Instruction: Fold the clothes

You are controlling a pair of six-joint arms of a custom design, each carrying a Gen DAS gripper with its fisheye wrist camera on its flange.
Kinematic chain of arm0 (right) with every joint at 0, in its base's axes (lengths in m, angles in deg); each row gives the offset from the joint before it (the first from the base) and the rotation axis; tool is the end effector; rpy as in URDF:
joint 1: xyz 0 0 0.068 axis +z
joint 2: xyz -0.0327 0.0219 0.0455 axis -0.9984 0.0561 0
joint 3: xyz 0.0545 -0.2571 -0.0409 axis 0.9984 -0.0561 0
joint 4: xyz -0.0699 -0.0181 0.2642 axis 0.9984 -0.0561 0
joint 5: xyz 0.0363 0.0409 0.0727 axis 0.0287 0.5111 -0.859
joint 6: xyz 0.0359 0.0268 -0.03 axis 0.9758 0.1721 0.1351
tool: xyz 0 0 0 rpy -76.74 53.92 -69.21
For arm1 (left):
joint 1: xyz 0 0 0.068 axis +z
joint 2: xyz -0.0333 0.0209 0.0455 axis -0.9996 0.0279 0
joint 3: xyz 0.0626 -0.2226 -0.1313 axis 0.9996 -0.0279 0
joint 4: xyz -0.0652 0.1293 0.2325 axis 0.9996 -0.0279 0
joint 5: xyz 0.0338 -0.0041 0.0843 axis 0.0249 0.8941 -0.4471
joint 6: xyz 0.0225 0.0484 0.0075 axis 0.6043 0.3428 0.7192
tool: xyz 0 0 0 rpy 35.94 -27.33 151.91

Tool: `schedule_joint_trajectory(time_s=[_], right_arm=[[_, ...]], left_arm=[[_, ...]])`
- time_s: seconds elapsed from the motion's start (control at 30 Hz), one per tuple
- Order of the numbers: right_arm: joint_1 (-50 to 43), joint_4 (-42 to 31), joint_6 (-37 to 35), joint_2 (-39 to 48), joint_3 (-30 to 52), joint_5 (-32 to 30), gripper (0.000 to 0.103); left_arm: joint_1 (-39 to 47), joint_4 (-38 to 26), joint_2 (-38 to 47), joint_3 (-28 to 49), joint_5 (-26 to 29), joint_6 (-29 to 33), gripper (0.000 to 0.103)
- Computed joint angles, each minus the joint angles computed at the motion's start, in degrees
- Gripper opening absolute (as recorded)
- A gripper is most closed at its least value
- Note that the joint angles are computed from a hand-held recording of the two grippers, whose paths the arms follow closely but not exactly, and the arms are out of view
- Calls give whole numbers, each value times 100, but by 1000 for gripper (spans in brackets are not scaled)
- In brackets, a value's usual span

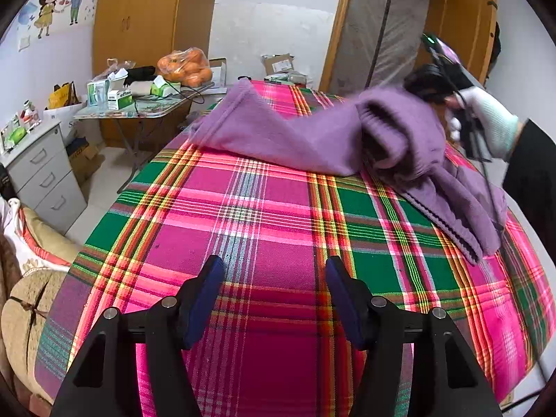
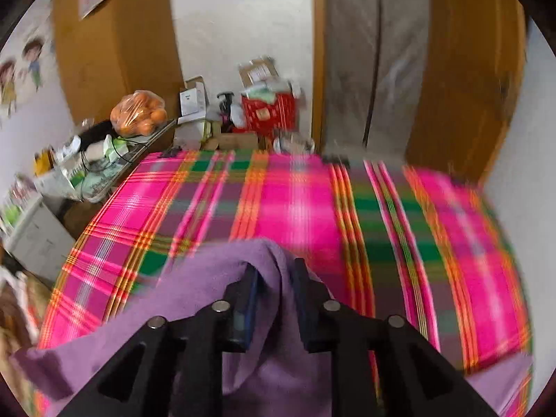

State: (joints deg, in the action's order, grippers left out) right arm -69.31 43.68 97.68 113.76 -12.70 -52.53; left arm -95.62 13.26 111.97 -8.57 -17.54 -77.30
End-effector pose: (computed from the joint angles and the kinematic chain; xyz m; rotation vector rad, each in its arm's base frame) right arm 0.3630 0.1000 0.1385 0.4701 2.3431 -0.0770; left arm 0.1910 -0.0358 0.0649 0.3923 2.2869 -0.4125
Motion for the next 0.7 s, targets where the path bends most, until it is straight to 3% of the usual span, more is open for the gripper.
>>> schedule_joint_trajectory(time_s=[0.13, 0.27, 0.43, 0.7], right_arm=[[116, 1112, 227, -1321, -1734, -520, 29], [897, 2362, 365, -2237, -3250, -522, 34], [1528, 3620, 453, -1784, -3886, -659, 34], [828, 5594, 725, -313, -4299, -1939, 40]], left_arm=[[92, 21, 21, -9, 161, 4, 63], [-53, 26, -57, -62, -11, -51, 63], [-187, 21, -95, -70, -222, -98, 63], [-435, 37, -180, -143, -635, -92, 63]])
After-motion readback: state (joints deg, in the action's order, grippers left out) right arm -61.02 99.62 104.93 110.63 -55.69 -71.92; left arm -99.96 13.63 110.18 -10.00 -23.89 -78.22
